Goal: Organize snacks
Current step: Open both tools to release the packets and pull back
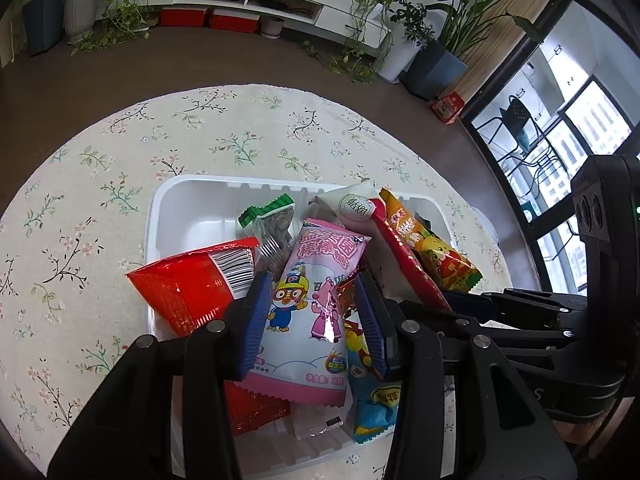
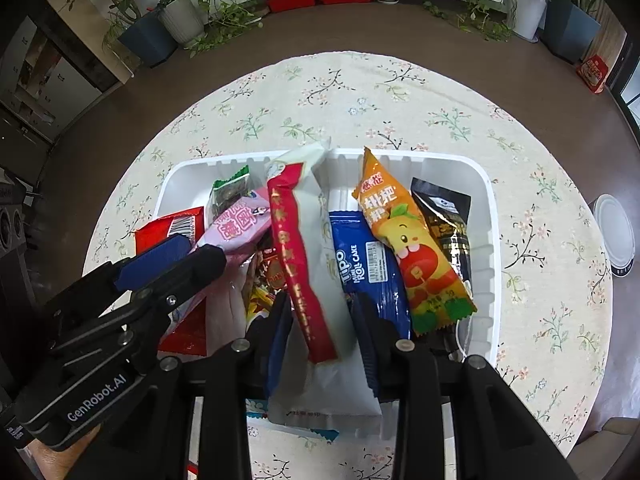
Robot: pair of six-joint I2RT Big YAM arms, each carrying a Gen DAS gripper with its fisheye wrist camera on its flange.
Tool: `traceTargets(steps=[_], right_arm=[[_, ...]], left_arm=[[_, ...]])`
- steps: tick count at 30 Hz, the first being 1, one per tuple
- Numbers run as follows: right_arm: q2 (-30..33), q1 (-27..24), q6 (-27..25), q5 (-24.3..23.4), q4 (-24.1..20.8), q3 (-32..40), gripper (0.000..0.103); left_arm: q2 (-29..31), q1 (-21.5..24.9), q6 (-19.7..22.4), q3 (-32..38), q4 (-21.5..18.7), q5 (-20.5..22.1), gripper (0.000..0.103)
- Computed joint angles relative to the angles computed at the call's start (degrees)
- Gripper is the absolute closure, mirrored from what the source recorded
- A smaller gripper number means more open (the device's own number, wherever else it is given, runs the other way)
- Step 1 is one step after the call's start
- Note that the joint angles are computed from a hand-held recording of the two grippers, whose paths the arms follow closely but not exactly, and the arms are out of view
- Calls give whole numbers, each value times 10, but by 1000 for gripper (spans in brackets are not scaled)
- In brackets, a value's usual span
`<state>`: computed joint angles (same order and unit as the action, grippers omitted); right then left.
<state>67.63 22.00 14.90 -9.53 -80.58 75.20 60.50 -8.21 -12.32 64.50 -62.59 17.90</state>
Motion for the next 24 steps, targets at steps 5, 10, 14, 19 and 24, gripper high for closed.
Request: traceTargets(steps=[5, 10, 14, 19, 24], right_arm=[[-6, -3, 2, -2, -2, 0, 63], [-12, -6, 1, -5, -5, 0, 58], [-16, -9, -1, -8, -6, -2, 54], [-21, -9, -2, -7, -8, -2, 53], [-25, -11, -4, -3, -11, -1, 52]], left_arm=[[-8, 2, -3, -3, 2, 1, 56], [-17, 1, -5, -10, 5, 1, 53], [-24, 1, -7, -14, 7, 2, 52], [-34, 6, -5, -15, 8, 10, 49], [-43, 5, -11, -13, 9, 11, 49]])
